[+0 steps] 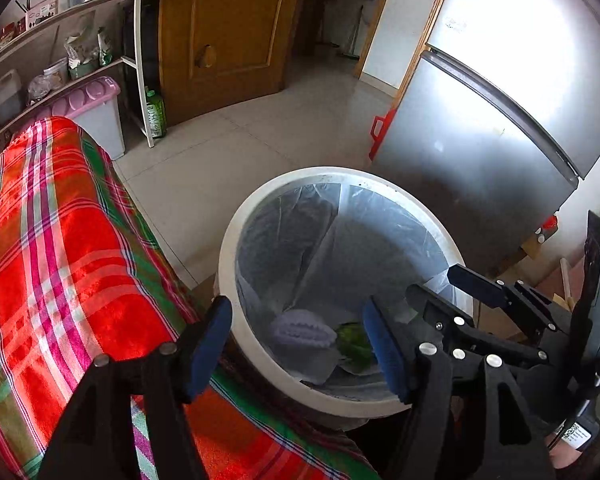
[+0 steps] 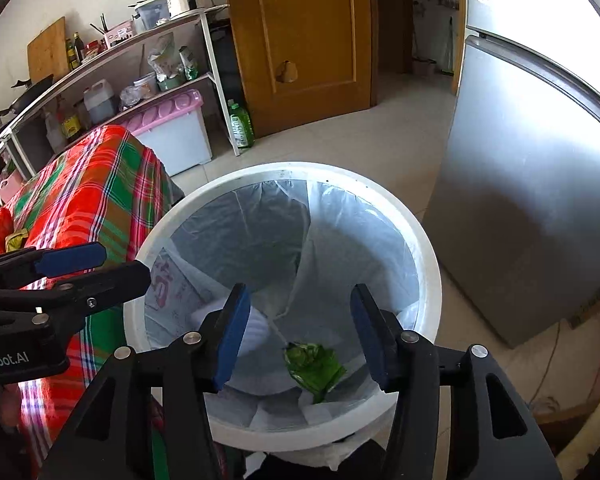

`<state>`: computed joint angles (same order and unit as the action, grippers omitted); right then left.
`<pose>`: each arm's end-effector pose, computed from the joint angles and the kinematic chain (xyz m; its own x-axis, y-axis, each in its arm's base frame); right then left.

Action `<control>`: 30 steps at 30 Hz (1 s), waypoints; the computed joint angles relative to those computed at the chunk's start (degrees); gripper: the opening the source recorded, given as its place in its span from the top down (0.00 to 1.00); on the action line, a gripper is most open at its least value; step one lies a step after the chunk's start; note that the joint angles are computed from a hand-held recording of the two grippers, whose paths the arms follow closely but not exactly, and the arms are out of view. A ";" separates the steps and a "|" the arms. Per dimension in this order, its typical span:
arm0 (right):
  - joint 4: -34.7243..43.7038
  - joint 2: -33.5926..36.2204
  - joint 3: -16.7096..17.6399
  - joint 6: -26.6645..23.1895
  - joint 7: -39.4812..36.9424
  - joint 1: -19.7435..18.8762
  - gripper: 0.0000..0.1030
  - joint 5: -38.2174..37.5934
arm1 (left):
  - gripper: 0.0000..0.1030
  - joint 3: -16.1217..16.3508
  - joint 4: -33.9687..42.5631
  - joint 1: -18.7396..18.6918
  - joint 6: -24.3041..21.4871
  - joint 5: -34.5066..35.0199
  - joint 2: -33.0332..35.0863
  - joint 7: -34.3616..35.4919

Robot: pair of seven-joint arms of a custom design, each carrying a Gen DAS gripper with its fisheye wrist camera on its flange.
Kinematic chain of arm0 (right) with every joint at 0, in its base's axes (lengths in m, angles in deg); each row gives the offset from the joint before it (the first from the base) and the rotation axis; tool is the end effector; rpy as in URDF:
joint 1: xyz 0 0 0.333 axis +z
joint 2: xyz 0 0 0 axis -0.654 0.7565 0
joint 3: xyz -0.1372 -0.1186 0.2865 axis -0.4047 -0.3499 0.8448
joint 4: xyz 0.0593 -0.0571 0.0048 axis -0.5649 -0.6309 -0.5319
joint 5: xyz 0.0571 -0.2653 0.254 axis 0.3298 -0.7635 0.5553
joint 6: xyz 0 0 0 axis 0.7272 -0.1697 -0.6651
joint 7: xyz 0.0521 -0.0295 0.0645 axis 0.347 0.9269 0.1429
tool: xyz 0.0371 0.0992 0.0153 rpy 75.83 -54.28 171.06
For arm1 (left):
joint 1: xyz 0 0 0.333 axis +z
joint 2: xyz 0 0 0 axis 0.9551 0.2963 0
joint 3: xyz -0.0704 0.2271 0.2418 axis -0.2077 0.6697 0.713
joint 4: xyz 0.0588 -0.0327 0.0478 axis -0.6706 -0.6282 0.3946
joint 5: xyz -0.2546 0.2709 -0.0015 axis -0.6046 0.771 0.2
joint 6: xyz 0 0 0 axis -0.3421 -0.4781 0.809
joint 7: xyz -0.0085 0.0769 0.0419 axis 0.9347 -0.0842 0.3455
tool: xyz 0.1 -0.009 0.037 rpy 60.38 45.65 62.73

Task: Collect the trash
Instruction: 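Move both tools back over the table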

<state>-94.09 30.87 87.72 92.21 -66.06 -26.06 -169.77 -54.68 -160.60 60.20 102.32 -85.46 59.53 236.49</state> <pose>0.3959 0.1609 0.3116 -0.5422 -0.8374 -0.0690 -0.6127 0.4502 -0.6495 0.5106 -0.2809 0.3547 -0.7962 -0.5701 0.2028 -0.5686 0.5901 -0.5731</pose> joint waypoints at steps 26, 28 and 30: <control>5.70 -3.58 5.78 -8.66 1.42 7.15 0.48 -2.00 | 0.29 8.95 -8.32 4.03 -0.89 -25.81 -13.56 20.47; 7.51 -2.35 5.87 -7.97 1.44 7.84 0.48 -3.46 | 0.29 10.17 -8.78 5.08 -1.55 -27.21 -14.14 21.58; 9.55 -0.81 5.84 -7.20 0.86 8.51 0.48 -4.38 | 0.28 11.17 -9.28 6.13 -1.00 -29.18 -14.54 23.63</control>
<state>-84.54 30.06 93.55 85.01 -65.19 -17.55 -174.15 -43.50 -169.88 66.33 101.33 -114.65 45.00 260.12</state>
